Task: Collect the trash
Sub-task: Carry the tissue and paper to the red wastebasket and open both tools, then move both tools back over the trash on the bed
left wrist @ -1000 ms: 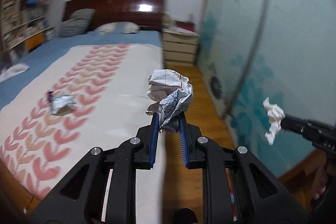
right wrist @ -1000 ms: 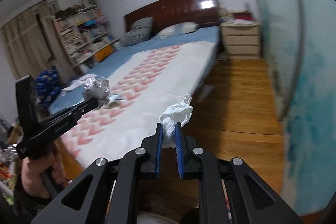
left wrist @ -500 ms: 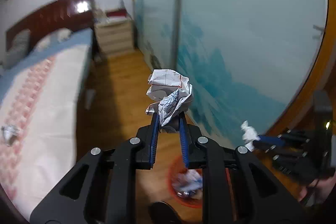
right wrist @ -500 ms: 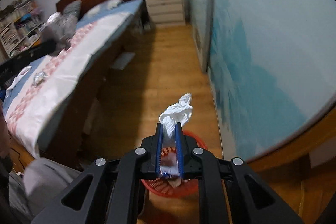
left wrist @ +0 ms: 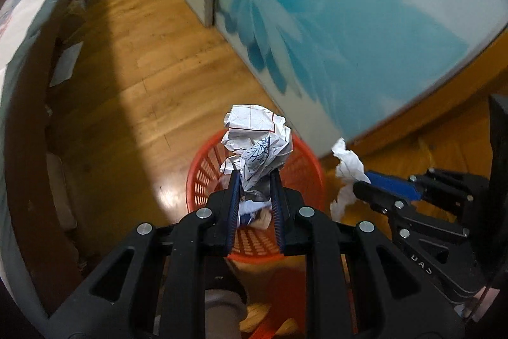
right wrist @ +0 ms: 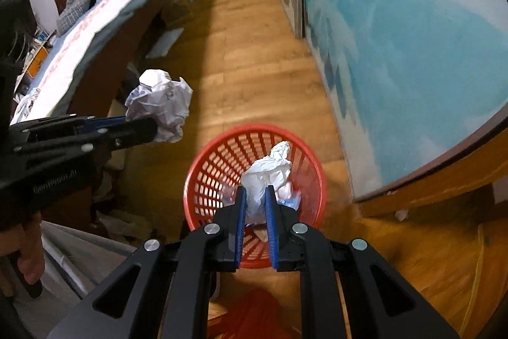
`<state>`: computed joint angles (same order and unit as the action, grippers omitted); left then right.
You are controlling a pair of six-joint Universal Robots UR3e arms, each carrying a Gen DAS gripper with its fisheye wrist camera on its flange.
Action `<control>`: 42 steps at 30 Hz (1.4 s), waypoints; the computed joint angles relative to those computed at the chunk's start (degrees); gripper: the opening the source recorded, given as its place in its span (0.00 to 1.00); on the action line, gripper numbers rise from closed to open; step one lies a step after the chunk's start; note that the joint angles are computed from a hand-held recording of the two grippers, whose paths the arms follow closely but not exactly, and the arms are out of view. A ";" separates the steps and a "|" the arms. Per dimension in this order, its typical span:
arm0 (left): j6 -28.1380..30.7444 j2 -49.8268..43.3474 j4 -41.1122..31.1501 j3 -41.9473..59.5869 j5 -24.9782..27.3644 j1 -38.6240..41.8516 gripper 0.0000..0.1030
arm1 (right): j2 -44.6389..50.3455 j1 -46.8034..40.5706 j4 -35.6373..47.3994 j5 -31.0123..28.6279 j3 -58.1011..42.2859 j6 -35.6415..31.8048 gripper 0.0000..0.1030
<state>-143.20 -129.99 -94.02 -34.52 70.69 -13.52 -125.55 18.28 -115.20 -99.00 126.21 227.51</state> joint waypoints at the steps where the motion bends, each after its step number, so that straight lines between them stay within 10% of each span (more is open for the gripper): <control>1: 0.44 -0.83 -0.99 0.82 0.81 -0.31 0.18 | 4.11 -0.47 -4.05 1.35 -0.44 -0.64 0.13; 13: 0.93 -3.16 -2.78 3.50 3.62 -1.80 0.19 | 17.78 -1.20 -17.21 0.51 -0.05 -0.45 0.18; 19: -0.72 -1.76 2.39 -0.36 4.05 -1.77 0.54 | 19.89 2.50 -14.53 -4.84 -3.49 2.75 0.50; 32: -5.45 3.86 8.95 -5.28 1.31 3.81 0.63 | 21.08 6.01 -14.14 -10.00 -11.40 4.82 0.67; 38: -10.71 12.03 17.54 -9.96 -8.31 17.36 0.69 | 35.02 11.10 -9.64 -16.30 -36.16 -0.19 0.76; 42: -13.50 5.40 9.27 10.17 -13.10 27.88 0.72 | 51.75 14.80 -9.68 -19.46 -60.16 -7.98 0.78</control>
